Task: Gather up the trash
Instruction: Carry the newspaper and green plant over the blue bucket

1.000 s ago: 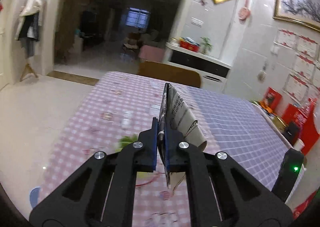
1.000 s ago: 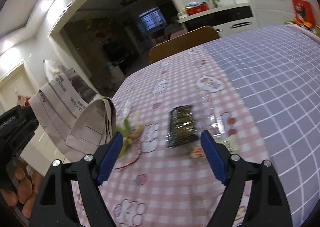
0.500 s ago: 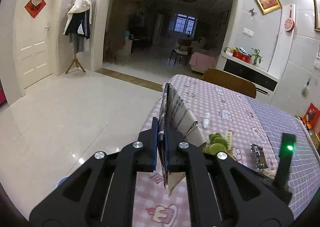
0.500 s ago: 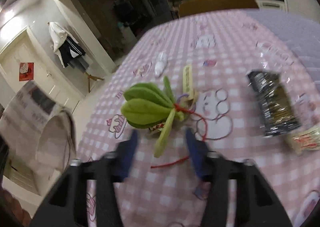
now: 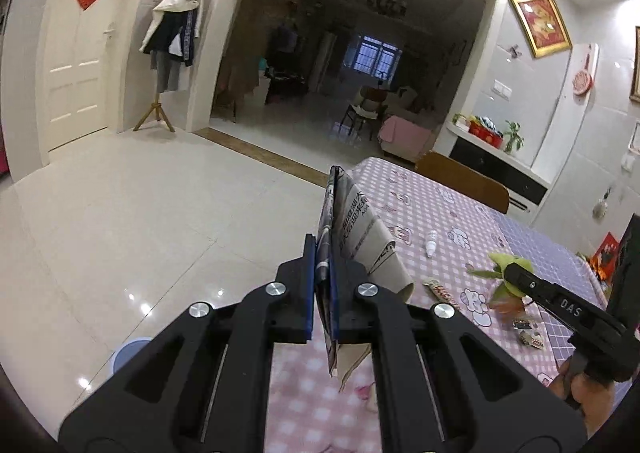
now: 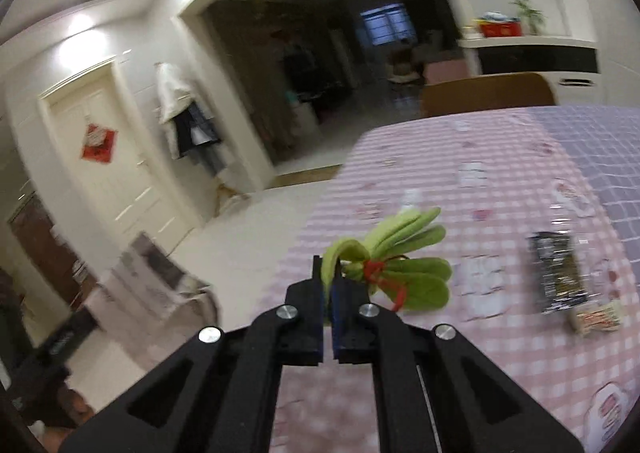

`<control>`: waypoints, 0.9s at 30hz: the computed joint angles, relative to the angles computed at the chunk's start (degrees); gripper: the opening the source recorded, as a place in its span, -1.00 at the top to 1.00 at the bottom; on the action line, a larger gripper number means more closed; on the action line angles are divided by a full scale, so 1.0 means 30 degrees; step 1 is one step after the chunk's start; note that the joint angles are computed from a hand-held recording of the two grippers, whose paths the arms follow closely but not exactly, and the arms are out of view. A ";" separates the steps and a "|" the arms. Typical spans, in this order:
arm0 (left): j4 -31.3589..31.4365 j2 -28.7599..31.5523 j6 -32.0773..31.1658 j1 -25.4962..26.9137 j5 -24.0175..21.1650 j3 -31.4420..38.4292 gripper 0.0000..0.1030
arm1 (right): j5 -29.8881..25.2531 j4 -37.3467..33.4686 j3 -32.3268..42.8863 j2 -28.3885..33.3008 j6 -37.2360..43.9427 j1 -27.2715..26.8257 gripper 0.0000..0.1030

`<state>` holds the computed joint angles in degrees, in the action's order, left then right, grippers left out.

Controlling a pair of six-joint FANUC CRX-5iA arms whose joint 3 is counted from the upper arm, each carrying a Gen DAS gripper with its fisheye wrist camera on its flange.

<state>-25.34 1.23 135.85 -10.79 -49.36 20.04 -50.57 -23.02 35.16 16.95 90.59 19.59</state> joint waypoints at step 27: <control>0.3205 -0.7651 -0.0422 1.0226 -0.1243 -1.2310 0.88 | -0.7574 -0.1441 0.4859 0.5912 0.0715 0.9227 0.93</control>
